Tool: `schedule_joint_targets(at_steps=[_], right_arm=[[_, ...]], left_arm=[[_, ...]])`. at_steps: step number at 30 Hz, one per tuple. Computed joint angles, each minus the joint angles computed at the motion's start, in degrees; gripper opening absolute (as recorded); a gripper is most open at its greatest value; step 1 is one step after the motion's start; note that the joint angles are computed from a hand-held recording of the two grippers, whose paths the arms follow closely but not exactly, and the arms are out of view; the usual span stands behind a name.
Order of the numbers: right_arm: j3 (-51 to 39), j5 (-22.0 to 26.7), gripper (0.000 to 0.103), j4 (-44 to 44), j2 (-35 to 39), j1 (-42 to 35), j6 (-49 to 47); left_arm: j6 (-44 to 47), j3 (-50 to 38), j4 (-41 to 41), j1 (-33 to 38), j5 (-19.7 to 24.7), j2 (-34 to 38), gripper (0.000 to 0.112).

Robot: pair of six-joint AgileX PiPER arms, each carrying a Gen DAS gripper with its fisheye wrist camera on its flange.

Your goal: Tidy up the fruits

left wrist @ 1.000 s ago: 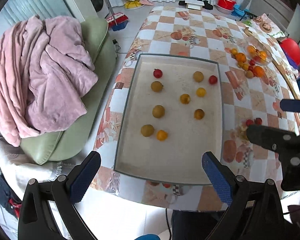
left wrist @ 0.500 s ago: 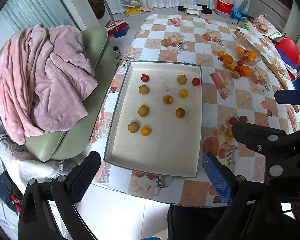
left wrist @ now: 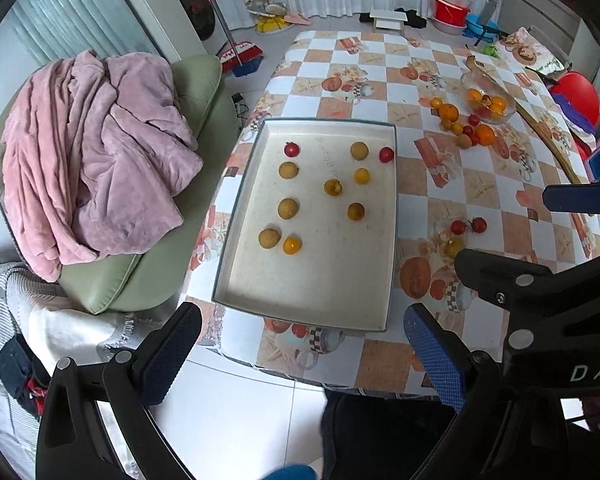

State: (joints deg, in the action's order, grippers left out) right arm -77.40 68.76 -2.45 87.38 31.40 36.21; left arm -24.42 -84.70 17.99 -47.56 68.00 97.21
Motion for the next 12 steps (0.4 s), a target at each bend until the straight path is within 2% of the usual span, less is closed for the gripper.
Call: schedule_joint_targets(at_steps=[4,9,12], right_arm=[[-1.13,-0.14,0.103,-0.26,1.57,0.31,0.88],[-4.74,-0.31,0.103,-1.01,6.13,0.78,3.17],[-8.16,0.72,0.103,-0.93,9.48,0.79,5.36]], left_arm=[[3.54,-0.43,-0.76,1.03,-0.22,0.79,0.102],[12.29,-1.11,-4.79,6.11,-3.04,2.72,0.102],[18.85,-4.03,-7.99,9.96,-2.77,4.94,0.102]])
